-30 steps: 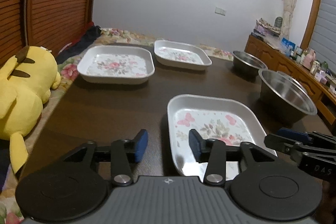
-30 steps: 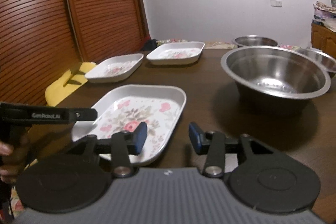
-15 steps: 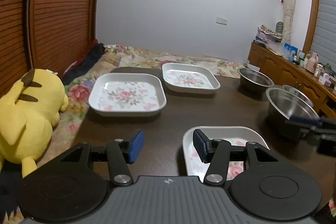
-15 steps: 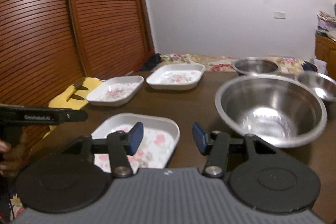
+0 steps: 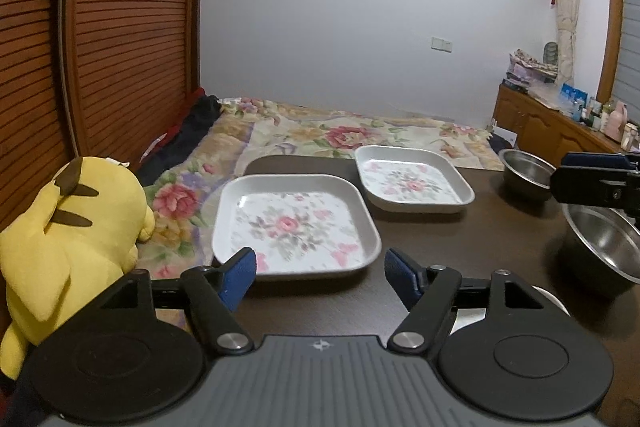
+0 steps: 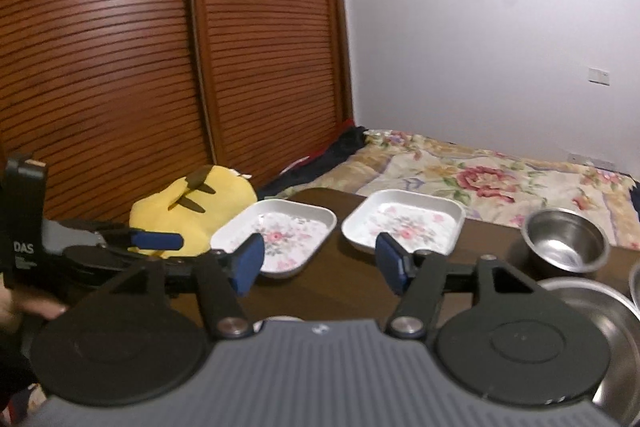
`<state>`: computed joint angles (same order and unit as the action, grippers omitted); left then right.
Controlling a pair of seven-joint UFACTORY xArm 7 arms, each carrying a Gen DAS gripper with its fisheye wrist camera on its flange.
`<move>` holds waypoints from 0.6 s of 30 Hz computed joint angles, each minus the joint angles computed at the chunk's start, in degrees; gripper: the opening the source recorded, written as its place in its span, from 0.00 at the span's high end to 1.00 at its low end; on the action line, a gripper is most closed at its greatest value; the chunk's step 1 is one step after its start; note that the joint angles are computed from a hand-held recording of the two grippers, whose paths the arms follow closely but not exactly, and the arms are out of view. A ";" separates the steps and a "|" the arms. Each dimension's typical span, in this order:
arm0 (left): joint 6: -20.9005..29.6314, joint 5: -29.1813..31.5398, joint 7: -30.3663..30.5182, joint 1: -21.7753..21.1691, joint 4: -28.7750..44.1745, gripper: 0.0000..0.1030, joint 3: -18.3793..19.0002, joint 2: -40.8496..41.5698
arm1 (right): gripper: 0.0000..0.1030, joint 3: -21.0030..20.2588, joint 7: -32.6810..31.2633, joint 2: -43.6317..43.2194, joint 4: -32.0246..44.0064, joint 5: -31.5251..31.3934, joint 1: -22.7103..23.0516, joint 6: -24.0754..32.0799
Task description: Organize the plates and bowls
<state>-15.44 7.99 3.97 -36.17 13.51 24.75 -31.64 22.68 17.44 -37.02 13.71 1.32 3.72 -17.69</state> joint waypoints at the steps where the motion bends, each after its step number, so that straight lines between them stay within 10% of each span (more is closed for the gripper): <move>1: -0.13 0.67 0.52 -1.71 1.03 0.29 2.34 0.90 | 0.40 0.15 -0.21 0.88 0.84 -0.21 -0.23 0.17; 10: -0.80 4.89 1.94 -17.47 9.52 0.29 22.91 6.83 | 0.40 -1.32 -0.71 14.69 10.37 0.58 0.54 2.72; 18: 0.65 1.96 7.15 -35.87 15.53 0.41 41.96 7.91 | 0.47 6.49 -1.46 23.17 18.40 1.64 -7.49 7.56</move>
